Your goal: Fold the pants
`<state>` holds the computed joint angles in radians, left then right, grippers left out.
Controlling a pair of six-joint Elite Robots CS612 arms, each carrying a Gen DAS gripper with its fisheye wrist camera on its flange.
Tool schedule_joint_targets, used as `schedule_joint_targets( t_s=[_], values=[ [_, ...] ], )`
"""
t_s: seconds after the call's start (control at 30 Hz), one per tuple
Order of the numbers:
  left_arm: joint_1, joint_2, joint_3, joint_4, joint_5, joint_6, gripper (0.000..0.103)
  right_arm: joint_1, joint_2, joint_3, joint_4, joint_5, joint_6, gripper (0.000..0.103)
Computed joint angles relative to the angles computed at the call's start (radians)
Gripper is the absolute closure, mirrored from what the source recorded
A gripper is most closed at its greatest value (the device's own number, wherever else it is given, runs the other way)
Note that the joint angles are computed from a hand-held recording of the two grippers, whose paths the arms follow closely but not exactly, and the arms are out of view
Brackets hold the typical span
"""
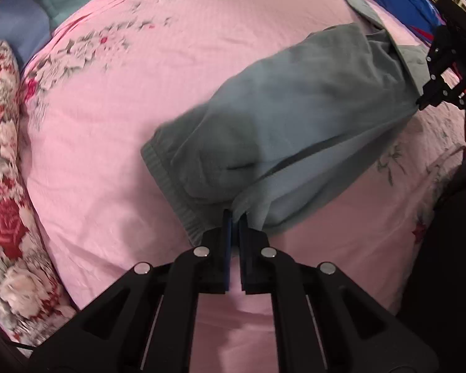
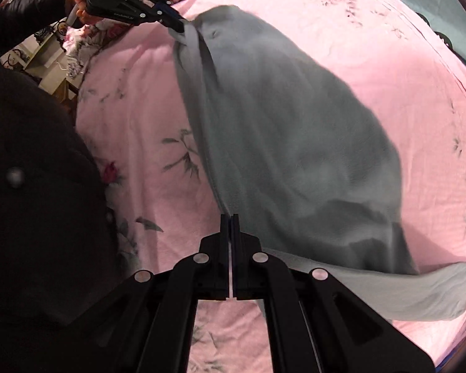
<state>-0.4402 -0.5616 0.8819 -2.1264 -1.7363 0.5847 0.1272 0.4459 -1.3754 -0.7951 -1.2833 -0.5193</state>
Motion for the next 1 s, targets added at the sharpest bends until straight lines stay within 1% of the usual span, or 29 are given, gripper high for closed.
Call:
schedule_joint_targets(
  t_s=[0.07, 0.1, 0.13, 0.17, 0.23, 0.27, 0.3, 0.33, 0.37, 0.4, 0.43, 0.47, 0.5, 0.53, 0.57, 0.6, 0.63, 0.67, 0.7, 0.73, 0.77, 0.8, 0.87, 0.93, 1.0],
  values=[
    [-0.001, -0.007, 0.029, -0.032, 0.013, -0.032, 0.095, 0.004, 0.007, -0.001, 0.012, -0.011, 0.014, 0.102],
    [-0.001, -0.014, 0.043, -0.045, 0.019, -0.046, 0.093, 0.006, 0.008, 0.0, 0.017, -0.016, 0.026, 0.098],
    [-0.001, -0.021, 0.057, -0.057, 0.026, -0.056, 0.093, 0.006, 0.014, -0.012, 0.027, -0.015, 0.039, 0.097],
    [-0.001, -0.034, 0.076, -0.072, 0.035, -0.065, 0.09, 0.003, 0.011, -0.017, 0.044, 0.002, 0.061, 0.096],
    [-0.001, -0.063, 0.117, -0.097, 0.058, -0.062, 0.083, -0.014, 0.025, -0.06, 0.037, 0.062, 0.108, 0.075],
    [-0.004, -0.081, 0.145, -0.132, 0.102, -0.067, 0.047, -0.025, 0.036, -0.091, 0.016, 0.081, 0.141, 0.056],
    [-0.011, -0.104, 0.192, -0.207, 0.177, -0.075, 0.026, -0.041, 0.047, -0.126, -0.016, 0.098, 0.2, 0.053],
    [-0.014, -0.119, 0.22, -0.248, 0.211, -0.08, 0.028, -0.058, 0.054, -0.147, -0.033, 0.114, 0.26, 0.053],
    [-0.015, -0.129, 0.229, -0.256, 0.226, -0.096, 0.028, -0.076, 0.061, -0.167, -0.057, 0.117, 0.332, 0.053],
    [-0.016, -0.136, 0.232, -0.257, 0.23, -0.127, 0.028, -0.097, 0.071, -0.19, -0.104, 0.099, 0.437, 0.053],
    [-0.018, -0.143, 0.239, -0.275, 0.23, -0.155, 0.028, -0.115, 0.082, -0.21, -0.16, 0.067, 0.541, 0.053],
    [-0.023, -0.151, 0.248, -0.303, 0.223, -0.188, 0.028, -0.129, 0.092, -0.224, -0.216, 0.019, 0.646, 0.053],
    [-0.028, -0.157, 0.255, -0.331, 0.207, -0.221, 0.028, -0.146, 0.097, -0.229, -0.267, -0.055, 0.75, 0.053],
    [-0.037, -0.163, 0.264, -0.37, 0.176, -0.267, 0.028, -0.153, 0.097, -0.221, -0.303, -0.154, 0.855, 0.053],
    [-0.047, -0.165, 0.269, -0.403, 0.136, -0.316, 0.028, -0.157, 0.093, -0.205, -0.325, -0.243, 0.934, 0.053],
    [-0.057, -0.161, 0.264, -0.423, 0.099, -0.351, 0.028, -0.164, 0.096, -0.192, -0.356, -0.299, 1.006, 0.053],
    [-0.07, -0.154, 0.26, -0.448, 0.054, -0.394, 0.028, -0.172, 0.099, -0.18, -0.385, -0.329, 1.082, 0.053],
    [-0.085, -0.145, 0.253, -0.455, 0.014, -0.435, 0.027, -0.182, 0.101, -0.165, -0.404, -0.334, 1.144, 0.053],
    [-0.098, -0.133, 0.238, -0.449, -0.042, -0.468, 0.027, -0.191, 0.099, -0.136, -0.427, -0.354, 1.198, 0.053],
    [-0.114, -0.115, 0.216, -0.434, -0.108, -0.496, 0.027, -0.195, 0.089, -0.104, -0.429, -0.4, 1.217, 0.053],
    [-0.13, -0.101, 0.199, -0.426, -0.148, -0.513, 0.027, -0.195, 0.082, -0.075, -0.437, -0.439, 1.23, 0.053],
    [-0.15, -0.081, 0.176, -0.415, -0.185, -0.53, 0.027, -0.197, 0.073, -0.038, -0.443, -0.462, 1.234, 0.053],
    [-0.178, -0.055, 0.142, -0.377, -0.226, -0.54, 0.027, -0.198, 0.052, 0.027, -0.419, -0.509, 1.235, 0.053],
    [-0.2, -0.032, 0.11, -0.296, -0.267, -0.523, 0.028, -0.209, 0.049, 0.053, -0.395, -0.51, 1.24, 0.053],
    [-0.216, -0.017, 0.089, -0.244, -0.26, -0.469, 0.028, -0.216, 0.049, 0.072, -0.375, -0.488, 1.245, 0.053]
  ],
)
